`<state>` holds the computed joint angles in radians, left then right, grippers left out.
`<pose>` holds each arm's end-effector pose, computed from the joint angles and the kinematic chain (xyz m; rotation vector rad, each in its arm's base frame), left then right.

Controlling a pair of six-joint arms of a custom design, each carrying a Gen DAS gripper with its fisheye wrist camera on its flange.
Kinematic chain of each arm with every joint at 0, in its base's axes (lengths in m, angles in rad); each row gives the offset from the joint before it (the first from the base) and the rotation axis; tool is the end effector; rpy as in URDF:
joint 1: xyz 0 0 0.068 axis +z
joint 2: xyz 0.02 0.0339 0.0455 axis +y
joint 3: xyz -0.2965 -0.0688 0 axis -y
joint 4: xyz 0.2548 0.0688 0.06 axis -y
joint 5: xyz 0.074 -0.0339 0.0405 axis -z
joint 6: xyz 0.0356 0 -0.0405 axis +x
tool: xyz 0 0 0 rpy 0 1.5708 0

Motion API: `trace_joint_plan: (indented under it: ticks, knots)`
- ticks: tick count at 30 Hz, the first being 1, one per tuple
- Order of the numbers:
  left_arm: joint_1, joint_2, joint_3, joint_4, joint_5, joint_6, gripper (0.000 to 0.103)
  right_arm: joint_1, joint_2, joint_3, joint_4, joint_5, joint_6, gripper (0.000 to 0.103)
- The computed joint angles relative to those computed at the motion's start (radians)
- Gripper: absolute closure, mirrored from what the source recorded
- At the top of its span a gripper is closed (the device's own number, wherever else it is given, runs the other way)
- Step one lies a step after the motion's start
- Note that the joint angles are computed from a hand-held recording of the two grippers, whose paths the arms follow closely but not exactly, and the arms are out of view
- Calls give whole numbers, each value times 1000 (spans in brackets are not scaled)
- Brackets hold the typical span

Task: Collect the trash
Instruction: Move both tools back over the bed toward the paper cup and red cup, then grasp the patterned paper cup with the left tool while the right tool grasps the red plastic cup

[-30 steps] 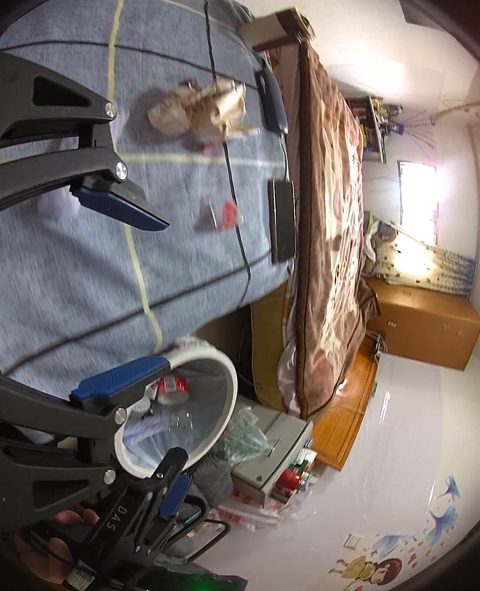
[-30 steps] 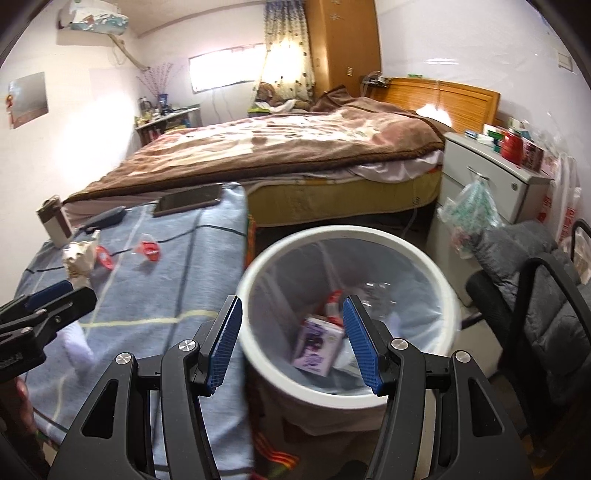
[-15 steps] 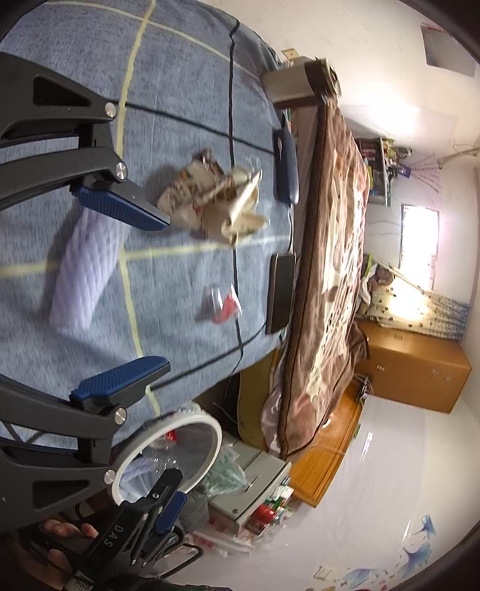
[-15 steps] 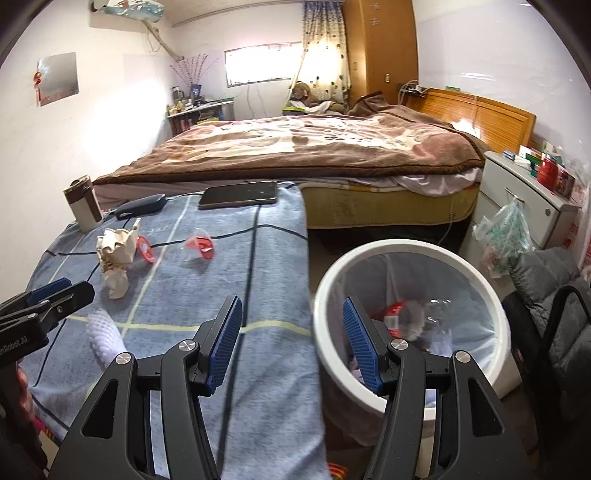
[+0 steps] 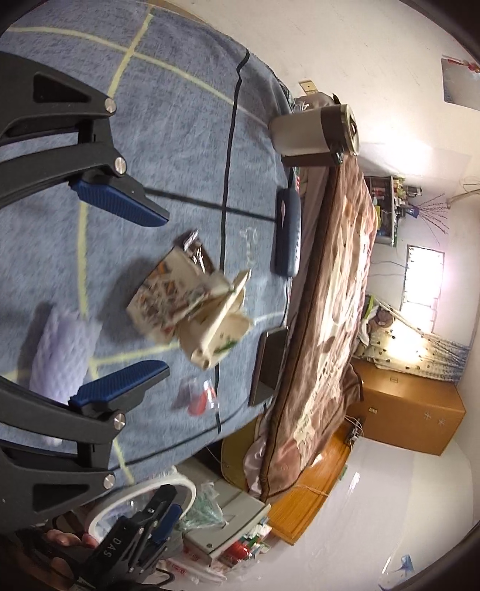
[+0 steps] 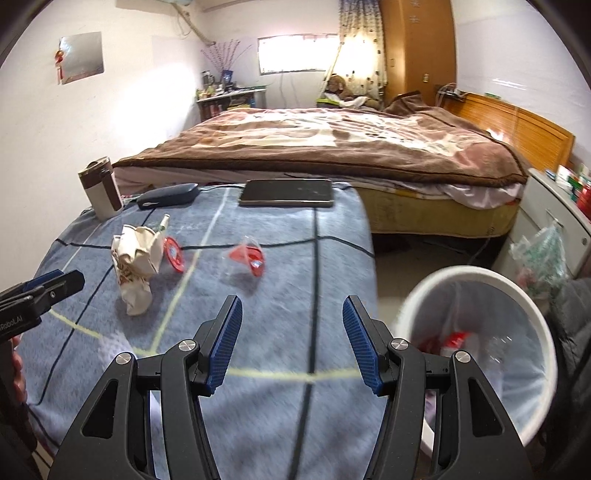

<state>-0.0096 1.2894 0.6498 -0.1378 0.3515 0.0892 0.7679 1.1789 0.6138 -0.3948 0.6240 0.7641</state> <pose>0.2543 -0.0147 0.2190 0.2859 2.3005 -0.3717 0.1677 0.1331 0.2175 0.2282 2.2868 -0.0317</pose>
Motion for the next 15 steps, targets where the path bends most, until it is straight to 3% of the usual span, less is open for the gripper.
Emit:
trace_joint_plan:
  ticks: [15]
  knots:
    - [-49,239,104,42,-14,-54,25,-169,214,77,200,-197,-164,44]
